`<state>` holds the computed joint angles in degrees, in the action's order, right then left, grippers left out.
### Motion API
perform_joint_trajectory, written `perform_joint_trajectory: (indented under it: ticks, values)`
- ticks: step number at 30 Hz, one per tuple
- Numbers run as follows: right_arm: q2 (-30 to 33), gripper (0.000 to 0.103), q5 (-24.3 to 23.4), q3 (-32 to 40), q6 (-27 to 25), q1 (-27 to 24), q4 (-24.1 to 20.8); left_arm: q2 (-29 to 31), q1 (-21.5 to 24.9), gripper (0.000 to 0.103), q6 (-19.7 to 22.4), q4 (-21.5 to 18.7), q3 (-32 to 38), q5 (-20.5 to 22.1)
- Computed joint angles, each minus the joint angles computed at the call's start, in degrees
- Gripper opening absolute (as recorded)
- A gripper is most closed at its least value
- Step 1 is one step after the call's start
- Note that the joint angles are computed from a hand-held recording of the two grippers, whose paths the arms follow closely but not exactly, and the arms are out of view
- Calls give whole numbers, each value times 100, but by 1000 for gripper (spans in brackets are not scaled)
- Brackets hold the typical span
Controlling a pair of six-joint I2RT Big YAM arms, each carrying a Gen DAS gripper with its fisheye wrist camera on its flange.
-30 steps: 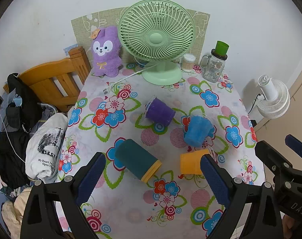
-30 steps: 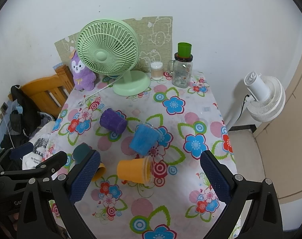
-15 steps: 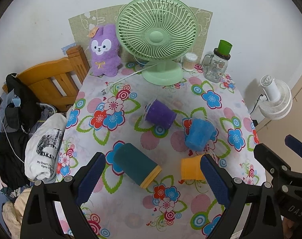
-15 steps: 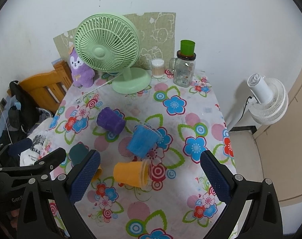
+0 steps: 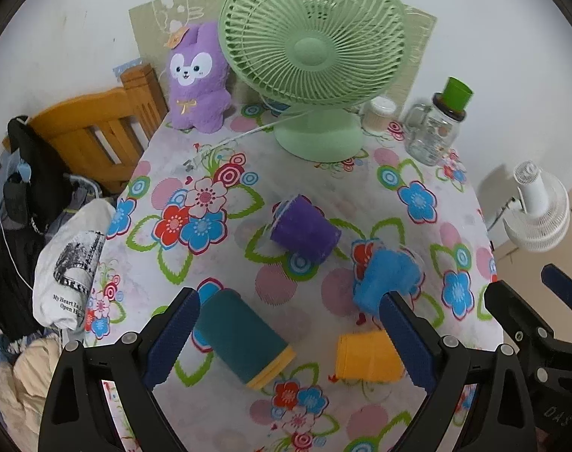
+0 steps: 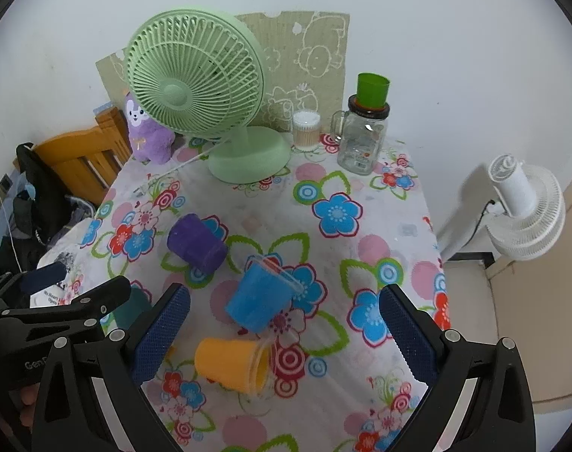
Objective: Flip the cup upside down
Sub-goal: 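Move the left gripper to the purple cup and close on it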
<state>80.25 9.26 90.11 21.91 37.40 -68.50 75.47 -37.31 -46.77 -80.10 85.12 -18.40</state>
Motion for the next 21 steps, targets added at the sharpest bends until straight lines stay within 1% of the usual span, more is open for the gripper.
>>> perform_joint_trajectory:
  ticks: [2, 5, 10, 15, 21]
  values:
    - [125, 101, -86, 50, -94, -82, 35, 100, 88, 97, -55, 35, 15, 58]
    - [312, 101, -197, 99, -258, -188, 135, 255, 249, 97, -156, 167, 7, 256]
    - [693, 101, -549, 236, -403, -417, 238, 564, 477, 97, -308, 325, 18, 430]
    - [1054, 101, -729, 382, -425, -585, 353, 861, 687, 97, -578, 462, 4, 633]
    - [1416, 101, -926, 525, -385, -701, 430, 1120, 862, 97, -760, 642, -40, 845]
